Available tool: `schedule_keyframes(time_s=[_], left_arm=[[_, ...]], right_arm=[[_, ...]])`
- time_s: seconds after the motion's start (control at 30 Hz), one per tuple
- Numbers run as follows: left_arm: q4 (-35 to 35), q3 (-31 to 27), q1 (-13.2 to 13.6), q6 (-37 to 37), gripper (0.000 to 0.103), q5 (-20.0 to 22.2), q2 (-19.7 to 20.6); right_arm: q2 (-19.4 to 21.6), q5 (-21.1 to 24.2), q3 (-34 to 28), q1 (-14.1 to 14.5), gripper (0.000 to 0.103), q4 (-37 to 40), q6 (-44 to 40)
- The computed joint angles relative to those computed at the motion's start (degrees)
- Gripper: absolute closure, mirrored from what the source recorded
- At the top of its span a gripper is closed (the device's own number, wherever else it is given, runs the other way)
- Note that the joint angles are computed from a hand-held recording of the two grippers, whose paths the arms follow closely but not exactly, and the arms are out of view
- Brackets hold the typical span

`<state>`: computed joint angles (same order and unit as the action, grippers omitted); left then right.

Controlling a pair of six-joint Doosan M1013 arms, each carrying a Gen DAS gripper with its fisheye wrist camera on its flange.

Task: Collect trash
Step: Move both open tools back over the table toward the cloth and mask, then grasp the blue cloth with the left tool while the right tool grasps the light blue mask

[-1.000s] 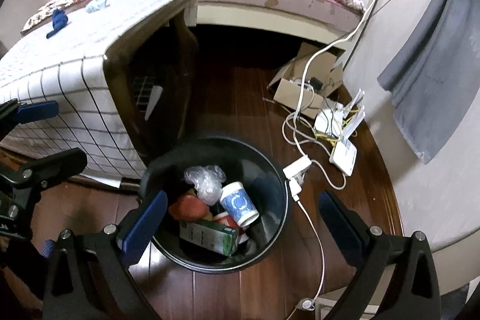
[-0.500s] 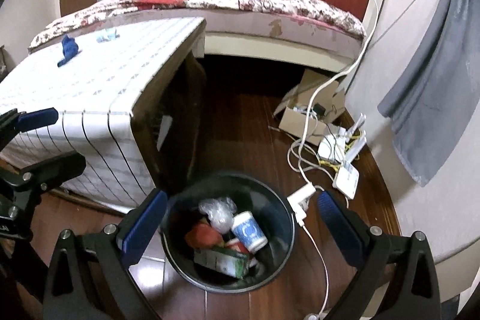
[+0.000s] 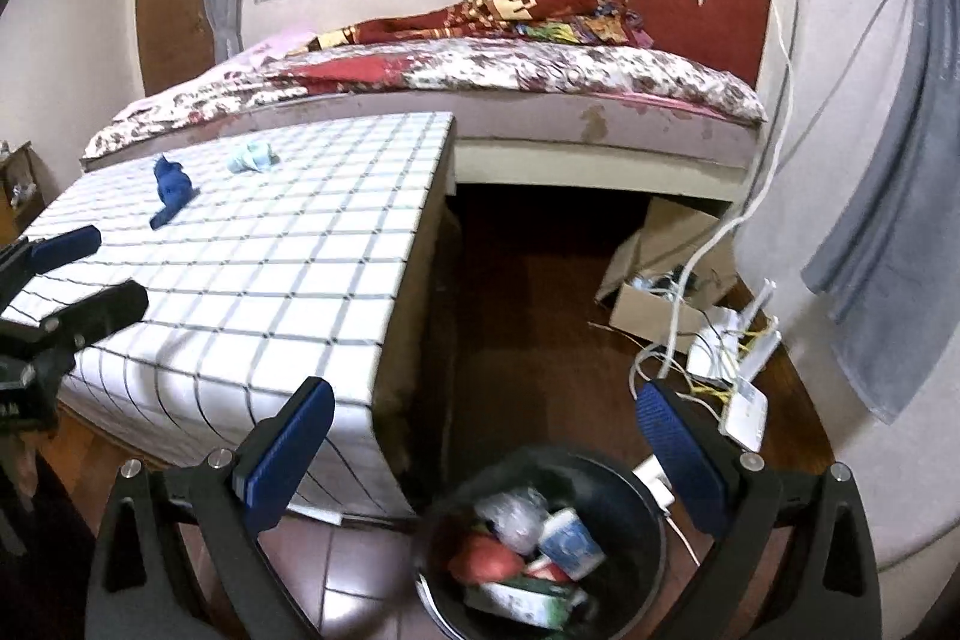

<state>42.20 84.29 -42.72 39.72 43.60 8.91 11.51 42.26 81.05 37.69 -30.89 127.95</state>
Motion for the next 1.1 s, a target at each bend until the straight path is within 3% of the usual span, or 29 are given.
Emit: schedule_keyframes(time_s=[0.37, 0.63, 0.77, 0.9, 1.1], left_arm=[[3.6, 2.0, 4.9, -7.7, 0.001, 4.1, -2.1], [2.2, -1.0, 11.4, -10.7, 0.001, 6.9, 0.4], [0.8, -3.2, 14.5, -11.4, 0.001, 8.3, 3.0], [-8.3, -5.8, 18.1, -5.7, 0.003, 8.1, 6.1], [-16.2, -10.0, 21.1, 1.8, 0.020, 8.8, 9.9]], right_arm=[[2.9, -2.3, -4.0, 1.0, 0.001, 4.8, -4.6], [9.5, -2.6, -14.6, 1.8, 0.001, 10.9, -13.4], [16.0, 1.1, -24.2, 1.6, 0.001, 17.2, -21.5], [23.6, 9.6, -36.0, 1.6, 0.001, 17.9, -26.2], [32.3, 19.5, -50.1, 0.7, 0.001, 22.3, -29.7]])
